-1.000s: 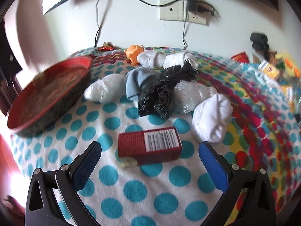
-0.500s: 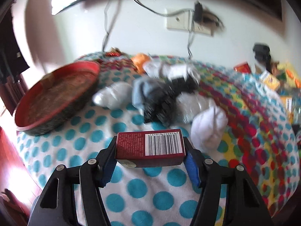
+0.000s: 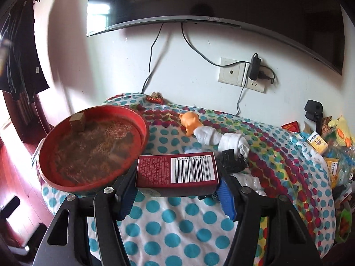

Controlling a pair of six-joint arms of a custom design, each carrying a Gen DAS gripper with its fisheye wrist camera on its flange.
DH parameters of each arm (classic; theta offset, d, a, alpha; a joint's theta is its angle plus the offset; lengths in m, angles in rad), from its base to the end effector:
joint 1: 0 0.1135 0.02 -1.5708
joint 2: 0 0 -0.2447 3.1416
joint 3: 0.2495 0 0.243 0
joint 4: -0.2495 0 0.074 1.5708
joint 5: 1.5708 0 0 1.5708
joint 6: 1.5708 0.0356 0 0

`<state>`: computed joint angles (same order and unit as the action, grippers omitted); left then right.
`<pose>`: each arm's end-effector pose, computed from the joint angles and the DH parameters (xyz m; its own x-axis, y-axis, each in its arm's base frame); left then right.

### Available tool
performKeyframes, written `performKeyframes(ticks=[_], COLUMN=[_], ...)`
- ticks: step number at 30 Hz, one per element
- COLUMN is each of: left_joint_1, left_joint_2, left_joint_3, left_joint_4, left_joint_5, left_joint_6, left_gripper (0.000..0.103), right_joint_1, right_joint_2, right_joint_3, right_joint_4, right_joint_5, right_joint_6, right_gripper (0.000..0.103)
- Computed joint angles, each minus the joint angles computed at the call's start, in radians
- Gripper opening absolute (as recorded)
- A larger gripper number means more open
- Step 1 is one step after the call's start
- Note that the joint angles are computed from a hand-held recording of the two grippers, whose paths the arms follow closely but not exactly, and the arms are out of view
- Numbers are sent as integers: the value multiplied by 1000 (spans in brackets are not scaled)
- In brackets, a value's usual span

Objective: Organize objects
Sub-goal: 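Carry the red barcode box with the right gripper into the tray and release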

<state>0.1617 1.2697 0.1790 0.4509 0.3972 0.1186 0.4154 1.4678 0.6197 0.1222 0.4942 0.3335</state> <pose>0.1948 0.0178 0.1023 -0.5664 0.0182 -0.8239 0.2264 0.9647 -0.1344 0.2579 0.0953 0.1501 -0.5839 0.0574 -0.8098 0.1698 0.9841 -0.0527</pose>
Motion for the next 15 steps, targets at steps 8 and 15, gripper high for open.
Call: performKeyframes(ticks=[8,15], left_joint_1=[-16,-3], left_joint_2=[78,135], left_joint_3=[41,88], left_joint_4=[-8,-46], left_joint_5=[-44,-67], left_joint_6=[11,39], left_gripper=[103,103], right_joint_1=[54,78], right_joint_2=[129,268], right_joint_3=[129,300], right_joint_4=[-12,-47], right_joint_5=[3,-11], right_joint_6=[-12,-45], right_gripper=[61,61])
